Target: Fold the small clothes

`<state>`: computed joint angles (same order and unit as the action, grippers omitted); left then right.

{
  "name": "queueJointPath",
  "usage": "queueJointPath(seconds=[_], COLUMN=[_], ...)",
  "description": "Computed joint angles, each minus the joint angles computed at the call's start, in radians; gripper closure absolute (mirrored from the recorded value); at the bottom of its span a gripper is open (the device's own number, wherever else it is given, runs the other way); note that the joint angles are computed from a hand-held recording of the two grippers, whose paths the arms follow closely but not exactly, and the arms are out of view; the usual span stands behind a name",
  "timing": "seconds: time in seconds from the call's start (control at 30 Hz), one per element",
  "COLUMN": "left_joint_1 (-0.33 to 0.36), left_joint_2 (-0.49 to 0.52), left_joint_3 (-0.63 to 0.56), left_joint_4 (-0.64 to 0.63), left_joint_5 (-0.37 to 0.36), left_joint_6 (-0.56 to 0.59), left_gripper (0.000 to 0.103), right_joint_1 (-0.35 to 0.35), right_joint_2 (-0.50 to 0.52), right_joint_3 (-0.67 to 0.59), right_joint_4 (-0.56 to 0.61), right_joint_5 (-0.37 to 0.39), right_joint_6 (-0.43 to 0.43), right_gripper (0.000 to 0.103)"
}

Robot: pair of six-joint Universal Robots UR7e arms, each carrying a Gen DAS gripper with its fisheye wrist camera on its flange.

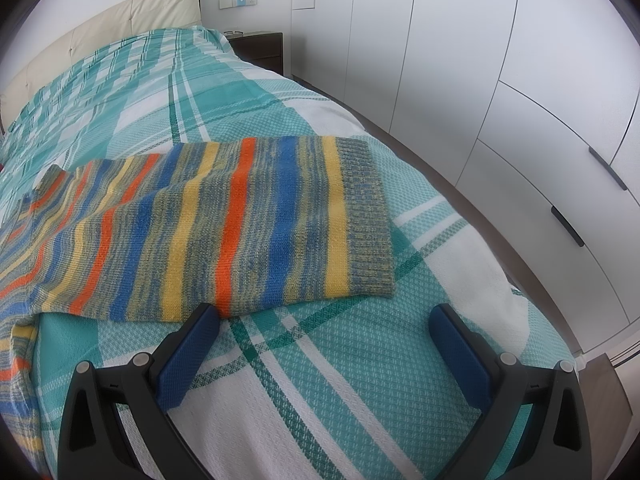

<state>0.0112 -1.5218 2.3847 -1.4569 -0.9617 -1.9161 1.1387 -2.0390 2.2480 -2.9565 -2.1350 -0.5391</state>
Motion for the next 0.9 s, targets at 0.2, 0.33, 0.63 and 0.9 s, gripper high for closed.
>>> queueJointPath(seconds=[0.2,0.33,0.63,0.9], left_joint_1=[-0.013,0.081,0.259,0.263], left_joint_2=[-0.001,0.045,0.198,0.157], left_joint_3=[-0.011,-0.06,-0.049,-0.012], left_joint_4=[-0.031,-0.104,-0.264,-0.338], left_joint_5=[0.067,0.238,0.267,0.266], left_joint_6=[0.038,0.143,0.239,0.264], left_gripper=[0.0,0.0,0.0,0.0], right_joint_1=[-0.001,0.0,0.0,0.0], right_joint_2=[-0.001,0.0,0.001,-0.001], right_joint_3=[0.0,0.0,0.001,0.0], right_joint_4=[0.0,0.0,-0.002,0.002], right_joint_5=[0.001,0.0,0.0,0.001], right_joint_6=[0.0,0.0,0.001,0.002], right_gripper=[0.0,0.0,0.0,0.0])
